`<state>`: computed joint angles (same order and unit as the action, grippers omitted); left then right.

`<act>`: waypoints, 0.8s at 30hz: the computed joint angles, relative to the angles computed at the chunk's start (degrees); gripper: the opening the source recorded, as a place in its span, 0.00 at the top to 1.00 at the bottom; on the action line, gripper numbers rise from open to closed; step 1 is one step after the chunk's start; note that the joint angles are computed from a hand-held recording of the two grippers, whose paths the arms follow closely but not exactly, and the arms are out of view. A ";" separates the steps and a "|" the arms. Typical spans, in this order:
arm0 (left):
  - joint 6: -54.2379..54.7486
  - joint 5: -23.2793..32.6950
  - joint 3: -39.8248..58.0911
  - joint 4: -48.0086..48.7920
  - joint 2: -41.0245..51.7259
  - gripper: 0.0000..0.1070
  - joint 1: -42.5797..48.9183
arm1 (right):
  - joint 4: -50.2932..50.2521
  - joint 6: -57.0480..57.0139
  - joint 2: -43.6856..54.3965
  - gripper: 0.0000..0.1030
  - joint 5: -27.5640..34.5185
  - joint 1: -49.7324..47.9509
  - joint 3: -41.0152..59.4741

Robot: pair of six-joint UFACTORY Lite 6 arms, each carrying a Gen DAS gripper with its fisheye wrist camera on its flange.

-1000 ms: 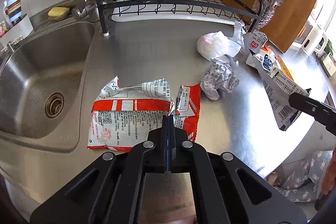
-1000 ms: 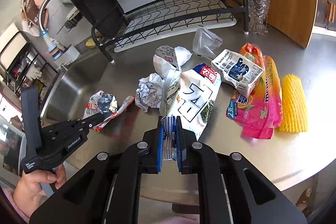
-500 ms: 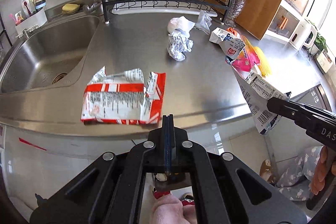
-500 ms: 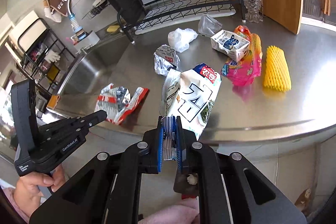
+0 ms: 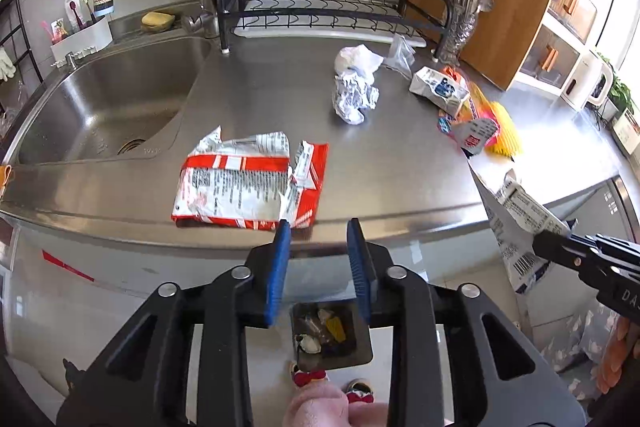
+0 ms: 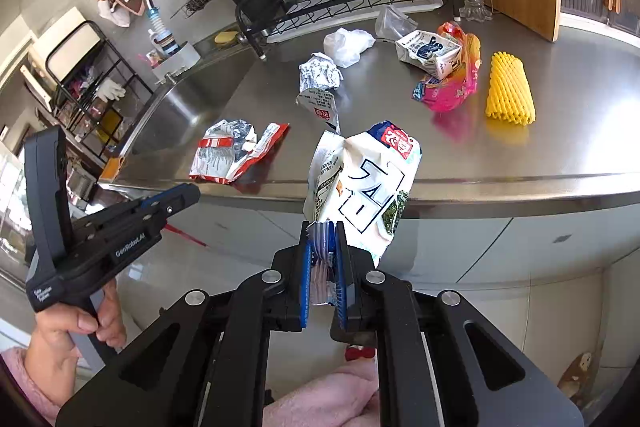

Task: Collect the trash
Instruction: 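Lift the snack wrapper and white packet off the counter toward the bin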

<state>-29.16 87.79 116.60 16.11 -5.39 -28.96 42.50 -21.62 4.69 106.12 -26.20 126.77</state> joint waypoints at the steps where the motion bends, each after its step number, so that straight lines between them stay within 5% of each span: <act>1: 1.17 -0.82 0.82 -0.45 1.18 0.72 1.56 | 0.23 0.56 1.12 0.89 0.05 0.16 1.57; 6: 5.75 -4.42 4.13 1.91 7.12 0.42 6.92 | 0.07 3.43 6.03 0.89 -1.11 3.87 7.68; 8: 7.05 -5.89 4.20 4.26 8.88 0.38 8.65 | -0.37 4.46 6.95 0.89 -2.18 5.74 8.07; 19: 14.53 -11.46 -2.56 -2.29 12.56 0.26 18.34 | -4.63 7.52 8.53 0.89 -8.30 13.58 4.21; 24: 15.02 -14.22 -8.69 -4.45 9.86 0.41 19.79 | -4.95 8.27 9.32 0.89 -8.86 13.71 4.25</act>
